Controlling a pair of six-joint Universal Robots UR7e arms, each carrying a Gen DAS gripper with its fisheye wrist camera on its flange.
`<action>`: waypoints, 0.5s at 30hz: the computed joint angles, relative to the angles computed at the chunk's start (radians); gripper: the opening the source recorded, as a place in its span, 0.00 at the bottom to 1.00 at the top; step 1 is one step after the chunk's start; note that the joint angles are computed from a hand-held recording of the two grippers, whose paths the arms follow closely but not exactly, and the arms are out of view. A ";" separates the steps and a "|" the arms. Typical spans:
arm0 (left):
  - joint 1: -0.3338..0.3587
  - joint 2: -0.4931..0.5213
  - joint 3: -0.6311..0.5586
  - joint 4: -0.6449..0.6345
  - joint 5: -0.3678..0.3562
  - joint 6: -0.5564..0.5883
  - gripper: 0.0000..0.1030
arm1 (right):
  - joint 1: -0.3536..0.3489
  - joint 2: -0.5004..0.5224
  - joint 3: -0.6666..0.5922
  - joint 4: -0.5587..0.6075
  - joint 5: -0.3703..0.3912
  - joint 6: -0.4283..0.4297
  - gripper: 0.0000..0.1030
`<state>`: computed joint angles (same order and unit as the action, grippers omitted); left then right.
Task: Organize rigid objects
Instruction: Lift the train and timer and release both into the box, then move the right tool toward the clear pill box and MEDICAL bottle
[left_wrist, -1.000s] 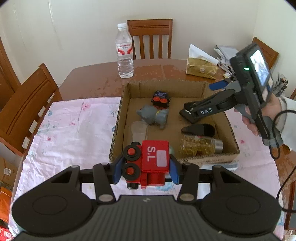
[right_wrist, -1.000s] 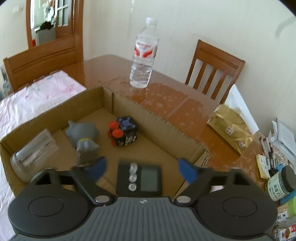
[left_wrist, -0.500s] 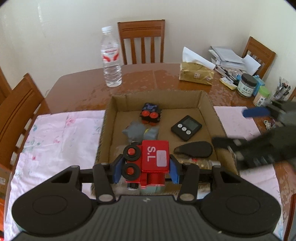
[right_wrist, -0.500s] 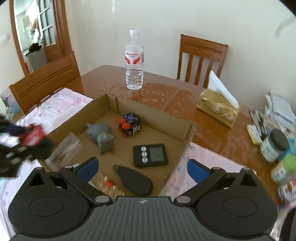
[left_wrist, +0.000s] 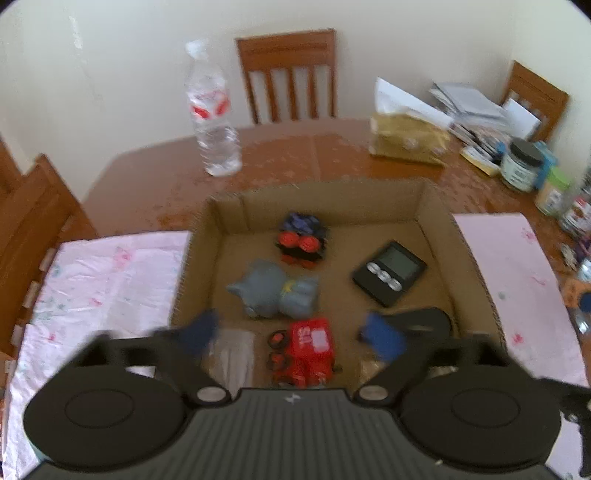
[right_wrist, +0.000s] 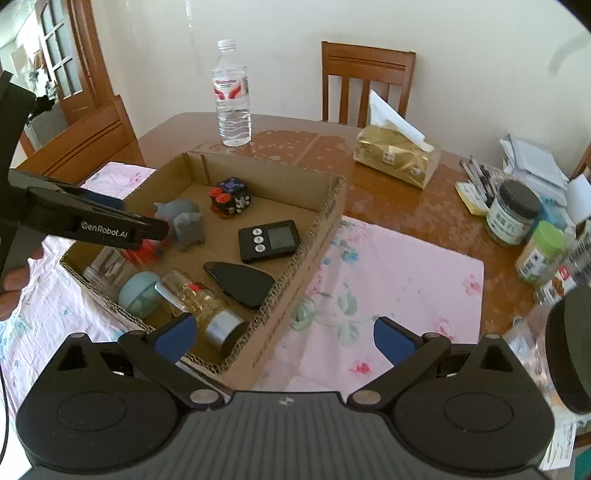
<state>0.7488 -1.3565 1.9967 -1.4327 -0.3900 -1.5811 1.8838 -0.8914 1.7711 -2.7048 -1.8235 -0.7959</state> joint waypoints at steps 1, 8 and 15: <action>-0.007 0.002 -0.003 0.042 0.017 -0.041 0.97 | -0.002 -0.003 0.003 -0.004 -0.002 0.000 1.00; -0.045 -0.009 -0.008 0.144 -0.013 -0.138 0.97 | -0.012 -0.010 0.016 0.001 -0.012 0.010 1.00; -0.117 -0.017 0.012 0.258 -0.073 -0.264 0.97 | -0.020 -0.022 0.047 -0.004 -0.032 -0.003 1.00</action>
<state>0.6319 -1.3733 2.0088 -1.1750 -0.4628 -1.8453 1.8633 -0.9136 1.8181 -2.7089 -1.8552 -0.7985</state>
